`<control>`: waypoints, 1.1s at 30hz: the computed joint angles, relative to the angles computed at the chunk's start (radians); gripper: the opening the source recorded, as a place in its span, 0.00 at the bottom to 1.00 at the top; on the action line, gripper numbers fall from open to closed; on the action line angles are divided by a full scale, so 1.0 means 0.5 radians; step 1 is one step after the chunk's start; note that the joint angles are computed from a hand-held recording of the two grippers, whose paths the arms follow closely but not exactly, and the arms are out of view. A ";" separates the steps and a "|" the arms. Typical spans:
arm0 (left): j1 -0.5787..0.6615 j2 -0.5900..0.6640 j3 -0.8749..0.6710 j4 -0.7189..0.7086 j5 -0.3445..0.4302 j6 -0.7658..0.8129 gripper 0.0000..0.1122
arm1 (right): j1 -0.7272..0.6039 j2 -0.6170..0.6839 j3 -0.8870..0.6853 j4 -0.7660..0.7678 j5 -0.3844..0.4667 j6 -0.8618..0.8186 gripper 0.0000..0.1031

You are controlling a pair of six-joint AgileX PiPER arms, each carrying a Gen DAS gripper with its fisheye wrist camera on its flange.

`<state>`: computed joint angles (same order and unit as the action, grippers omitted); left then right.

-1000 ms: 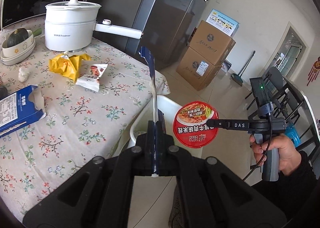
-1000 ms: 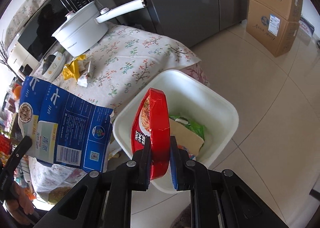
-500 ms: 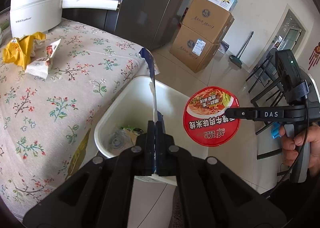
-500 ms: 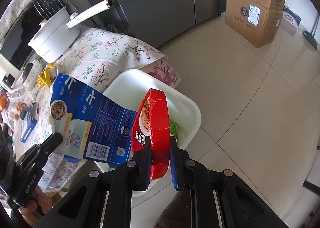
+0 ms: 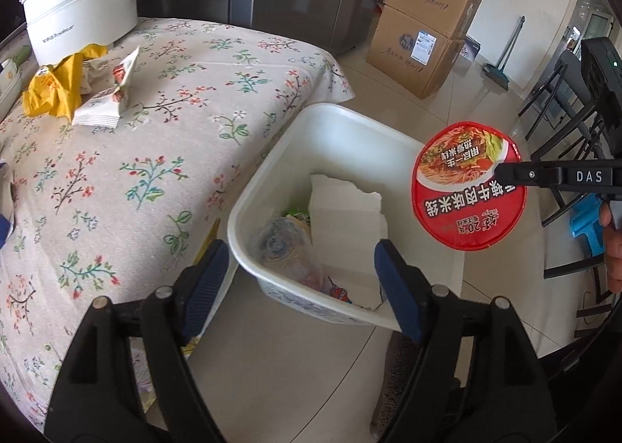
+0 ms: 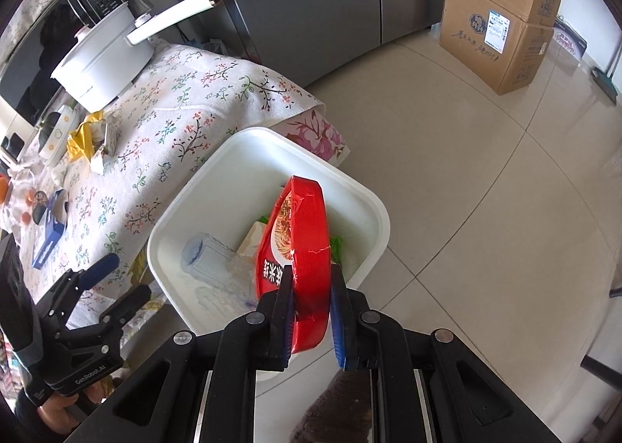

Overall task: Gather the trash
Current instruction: 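Open the left tool to drop the carton while the right tool drops the noodle cup, then grasp the red can with the left tool while the right tool grasps the yellow snack bag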

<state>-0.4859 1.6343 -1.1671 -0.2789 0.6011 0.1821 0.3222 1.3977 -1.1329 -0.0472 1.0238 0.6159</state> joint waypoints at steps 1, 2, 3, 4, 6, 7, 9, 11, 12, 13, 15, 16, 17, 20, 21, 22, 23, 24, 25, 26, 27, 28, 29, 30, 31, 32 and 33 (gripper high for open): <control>0.018 -0.030 0.011 0.056 0.016 -0.052 0.74 | 0.006 0.011 -0.007 -0.002 -0.001 0.003 0.16; 0.036 -0.045 0.014 0.102 0.029 -0.096 0.75 | 0.017 0.024 -0.019 -0.006 0.001 0.009 0.16; 0.066 -0.074 0.036 0.122 0.037 -0.109 0.75 | 0.033 0.041 -0.034 -0.015 0.004 0.020 0.16; 0.091 -0.099 0.048 0.150 0.054 -0.132 0.76 | 0.046 0.060 -0.049 -0.023 0.010 0.025 0.16; 0.133 -0.139 0.060 0.203 0.085 -0.167 0.78 | 0.081 0.109 -0.084 -0.038 0.021 0.046 0.16; 0.156 -0.163 0.072 0.225 0.093 -0.171 0.79 | 0.097 0.137 -0.104 -0.044 0.025 0.054 0.16; 0.207 -0.218 0.096 0.259 0.106 -0.165 0.82 | 0.133 0.200 -0.154 -0.067 0.041 0.077 0.16; 0.247 -0.262 0.106 0.321 0.132 -0.190 0.87 | 0.165 0.262 -0.202 -0.096 0.058 0.106 0.16; 0.271 -0.294 0.119 0.339 0.142 -0.191 0.89 | 0.181 0.296 -0.230 -0.114 0.068 0.122 0.16; 0.294 -0.314 0.124 0.349 0.146 -0.184 0.89 | 0.196 0.319 -0.251 -0.135 0.072 0.132 0.17; 0.345 -0.354 0.133 0.366 0.176 -0.168 0.91 | 0.234 0.375 -0.310 -0.198 0.104 0.192 0.21; 0.377 -0.373 0.140 0.356 0.188 -0.144 0.91 | 0.244 0.409 -0.349 -0.206 0.133 0.209 0.34; 0.405 -0.388 0.145 0.347 0.197 -0.126 0.91 | 0.252 0.427 -0.378 -0.206 0.152 0.234 0.44; 0.499 -0.430 0.159 0.296 0.218 -0.048 0.91 | 0.293 0.437 -0.440 -0.217 0.141 0.295 0.61; 0.527 -0.437 0.158 0.289 0.223 -0.031 0.91 | 0.314 0.452 -0.477 -0.223 0.153 0.299 0.61; 0.558 -0.449 0.162 0.279 0.227 -0.009 0.91 | 0.338 0.469 -0.517 -0.235 0.165 0.309 0.61; 0.584 -0.456 0.164 0.273 0.229 0.007 0.91 | 0.361 0.490 -0.558 -0.245 0.179 0.318 0.61; 0.606 -0.461 0.159 0.273 0.235 0.013 0.91 | 0.383 0.511 -0.597 -0.251 0.194 0.324 0.62; 0.639 -0.468 0.158 0.259 0.243 0.038 0.91 | 0.403 0.534 -0.640 -0.252 0.207 0.329 0.63; 0.669 -0.477 0.157 0.244 0.253 0.062 0.91 | 0.420 0.559 -0.681 -0.250 0.216 0.334 0.63; 0.703 -0.484 0.155 0.234 0.260 0.085 0.91 | 0.437 0.583 -0.723 -0.246 0.229 0.341 0.64; 0.737 -0.496 0.157 0.228 0.266 0.106 0.91 | 0.453 0.612 -0.771 -0.241 0.242 0.347 0.64; 0.776 -0.511 0.159 0.218 0.274 0.134 0.91 | 0.471 0.638 -0.817 -0.235 0.253 0.348 0.64; 0.820 -0.519 0.152 0.205 0.286 0.164 0.91 | 0.490 0.666 -0.867 -0.233 0.263 0.346 0.65; 0.867 -0.525 0.144 0.190 0.298 0.196 0.91 | 0.513 0.698 -0.923 -0.241 0.279 0.348 0.65; 0.917 -0.529 0.133 0.175 0.308 0.229 0.91 | 0.534 0.734 -0.982 -0.251 0.295 0.349 0.65; 0.975 -0.532 0.120 0.154 0.319 0.269 0.91 | 0.554 0.772 -1.048 -0.260 0.316 0.351 0.66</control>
